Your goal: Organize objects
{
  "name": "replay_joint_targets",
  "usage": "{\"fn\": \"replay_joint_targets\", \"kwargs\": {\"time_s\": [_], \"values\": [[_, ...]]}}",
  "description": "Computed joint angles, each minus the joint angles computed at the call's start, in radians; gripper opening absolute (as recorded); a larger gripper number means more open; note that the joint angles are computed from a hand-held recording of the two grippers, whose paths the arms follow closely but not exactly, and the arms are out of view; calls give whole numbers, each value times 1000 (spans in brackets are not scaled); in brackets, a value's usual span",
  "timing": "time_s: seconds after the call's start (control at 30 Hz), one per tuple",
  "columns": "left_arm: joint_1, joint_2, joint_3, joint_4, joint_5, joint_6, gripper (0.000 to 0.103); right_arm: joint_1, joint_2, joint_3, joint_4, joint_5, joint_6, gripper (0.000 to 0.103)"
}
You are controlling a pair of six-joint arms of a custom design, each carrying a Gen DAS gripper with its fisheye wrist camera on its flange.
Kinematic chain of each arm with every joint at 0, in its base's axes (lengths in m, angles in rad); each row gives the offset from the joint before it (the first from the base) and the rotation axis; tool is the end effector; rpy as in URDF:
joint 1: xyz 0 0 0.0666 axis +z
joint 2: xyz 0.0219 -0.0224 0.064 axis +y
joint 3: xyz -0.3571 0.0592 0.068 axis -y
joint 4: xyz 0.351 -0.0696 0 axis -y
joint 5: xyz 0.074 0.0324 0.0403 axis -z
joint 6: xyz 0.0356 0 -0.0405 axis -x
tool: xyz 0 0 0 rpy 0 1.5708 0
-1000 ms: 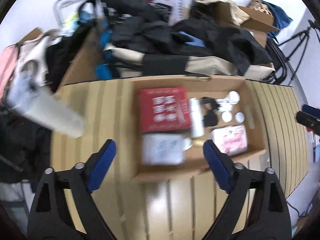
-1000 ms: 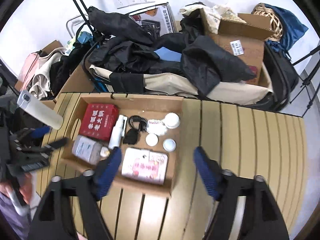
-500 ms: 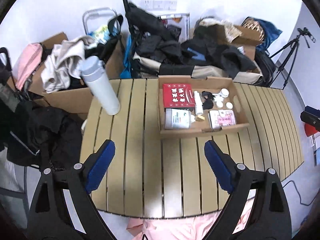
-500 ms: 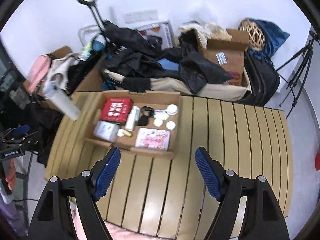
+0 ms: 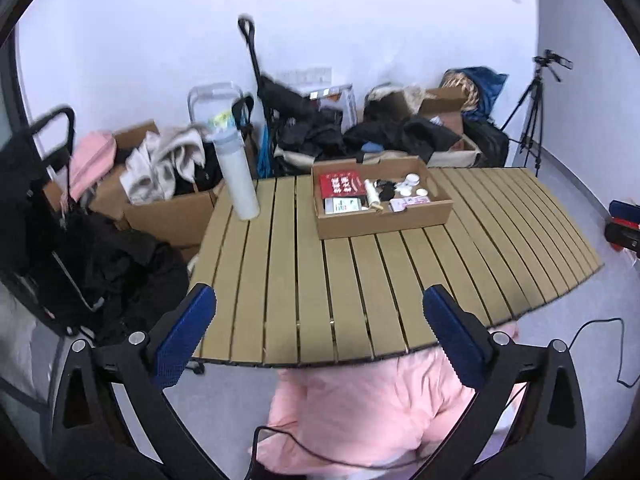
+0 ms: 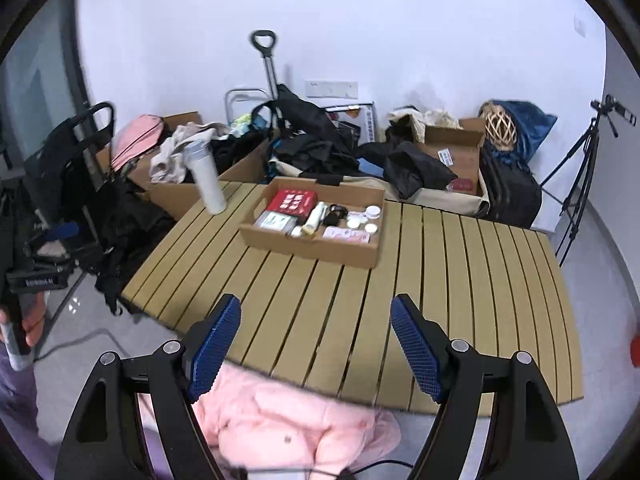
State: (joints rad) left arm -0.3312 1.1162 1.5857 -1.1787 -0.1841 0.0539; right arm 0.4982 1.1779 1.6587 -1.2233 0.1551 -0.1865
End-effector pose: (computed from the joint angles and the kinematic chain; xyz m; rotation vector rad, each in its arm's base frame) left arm 0.3063 -0.0989 0.5690 0.2177 2.2551 0.0060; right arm 0.3011 0.1570 0.5749 -0.2803 2.2913 0.1716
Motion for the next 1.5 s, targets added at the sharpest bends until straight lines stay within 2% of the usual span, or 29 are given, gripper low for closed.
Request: {"fn": "replay_joint_targets", "kwargs": {"time_s": [0.1,0.17,0.23,0.27,0.33,0.43,0.5,0.67,0.83,1.5], "values": [[-84,-156,-147,77,-108,56,103,117,-112,-145,37,112,-111,81],[-137,-230,-219,98,-133,117,103,198,-158,-218,50,190,-182,81],[-198,-278,-279,93,-160,204,103,283,-191,-288,57,298,-254,81],[-217,-280,-290,79,-154,222,103,315,-204,-321,68,329,-277,81],[-230,-274,-297,56,-138,207,103,366,-218,-378,82,367,-314,81],[-250,-260,-296,48,-191,217,103,393,-200,-398,62,359,-354,81],[-239,-257,-294,50,-170,223,103,399,-194,-396,76,358,-343,81],[-242,-258,-302,44,-183,236,103,419,-202,-398,88,403,-344,81],[-248,-267,-310,43,-192,244,103,422,-220,-405,115,407,-349,81],[-293,-273,-311,44,-241,269,103,410,-237,-407,98,427,-391,81]]}}
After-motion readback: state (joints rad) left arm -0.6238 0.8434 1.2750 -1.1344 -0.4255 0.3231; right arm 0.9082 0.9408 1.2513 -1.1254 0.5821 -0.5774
